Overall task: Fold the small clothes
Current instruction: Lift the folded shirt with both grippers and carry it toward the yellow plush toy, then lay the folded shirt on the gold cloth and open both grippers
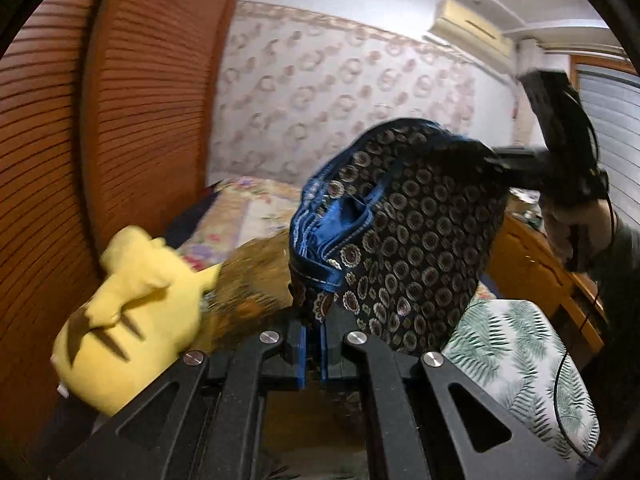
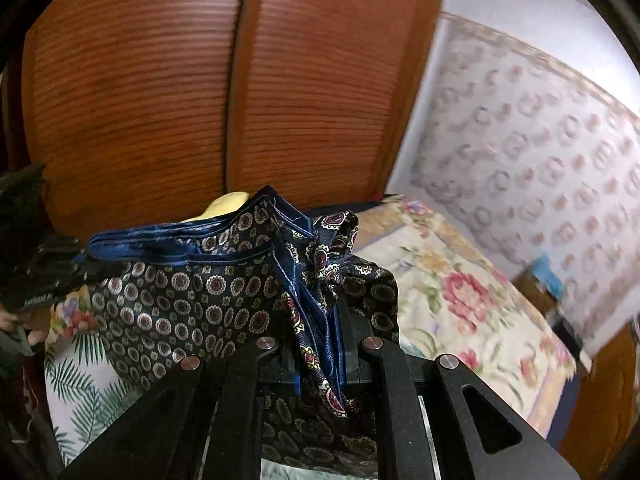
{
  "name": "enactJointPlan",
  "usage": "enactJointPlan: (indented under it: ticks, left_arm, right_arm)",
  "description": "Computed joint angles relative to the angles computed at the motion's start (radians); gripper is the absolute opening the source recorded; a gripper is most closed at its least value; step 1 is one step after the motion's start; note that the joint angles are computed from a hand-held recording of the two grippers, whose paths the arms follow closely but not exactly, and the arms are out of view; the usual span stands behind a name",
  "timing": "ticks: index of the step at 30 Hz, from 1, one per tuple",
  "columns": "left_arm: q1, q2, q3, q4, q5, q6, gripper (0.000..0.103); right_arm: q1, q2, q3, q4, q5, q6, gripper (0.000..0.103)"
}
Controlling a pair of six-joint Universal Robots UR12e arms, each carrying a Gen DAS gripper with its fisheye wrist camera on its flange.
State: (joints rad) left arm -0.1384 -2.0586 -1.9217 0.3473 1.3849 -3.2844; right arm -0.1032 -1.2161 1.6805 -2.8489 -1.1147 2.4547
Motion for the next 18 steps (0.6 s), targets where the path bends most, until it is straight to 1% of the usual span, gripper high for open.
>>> enactJointPlan:
  ticks: [2,4,6,8,11,12,13,14,15,16,17,18]
  left_arm:
    - [0.013,0.005,-0.025,-0.001,0.011,-0.023,0.005]
    - [0.016,0.006,-0.039,-0.010,0.037,-0.029,0.005]
    - [0.023,0.011,-0.055,-0.021,0.045,-0.038,0.005]
    - [0.024,0.011,-0.066,-0.026,0.062,-0.043,0.005]
    - [0.021,0.011,-0.068,-0.050,0.092,-0.048,0.005]
    - [0.019,0.014,-0.069,-0.059,0.101,-0.047,0.005]
    - [0.019,0.018,-0.073,-0.063,0.105,-0.045,0.005]
    - [0.017,0.017,-0.072,-0.066,0.113,-0.042,0.005]
    - [0.015,0.015,-0.071,-0.073,0.123,-0.039,0.005]
    - [0.013,0.019,-0.072,-0.080,0.127,-0.039,0.005]
    - [0.012,0.019,-0.070,-0.089,0.131,-0.038,0.007]
    - [0.011,0.019,-0.070,-0.091,0.134,-0.037,0.013]
  right_arm:
    - [0.028,0.038,-0.055,0.036,-0.015,-0.019,0.012]
    - [0.054,0.074,-0.106,0.082,-0.023,-0.037,0.012]
    - [0.074,0.108,-0.147,0.095,-0.029,-0.063,0.012]
    - [0.088,0.140,-0.190,0.121,-0.024,-0.073,0.012]
    - [0.095,0.176,-0.225,0.122,-0.013,-0.072,0.015]
    - [0.097,0.185,-0.237,0.136,-0.012,-0.061,0.021]
    - [0.098,0.192,-0.250,0.160,-0.016,-0.046,0.025]
    - [0.102,0.195,-0.255,0.164,-0.020,-0.027,0.034]
    - [0.104,0.203,-0.262,0.160,-0.030,-0.006,0.046]
    - [0.110,0.210,-0.266,0.147,-0.042,0.012,0.052]
    - [0.108,0.209,-0.259,0.131,-0.040,0.024,0.063]
    - [0.103,0.208,-0.251,0.111,-0.033,0.033,0.069]
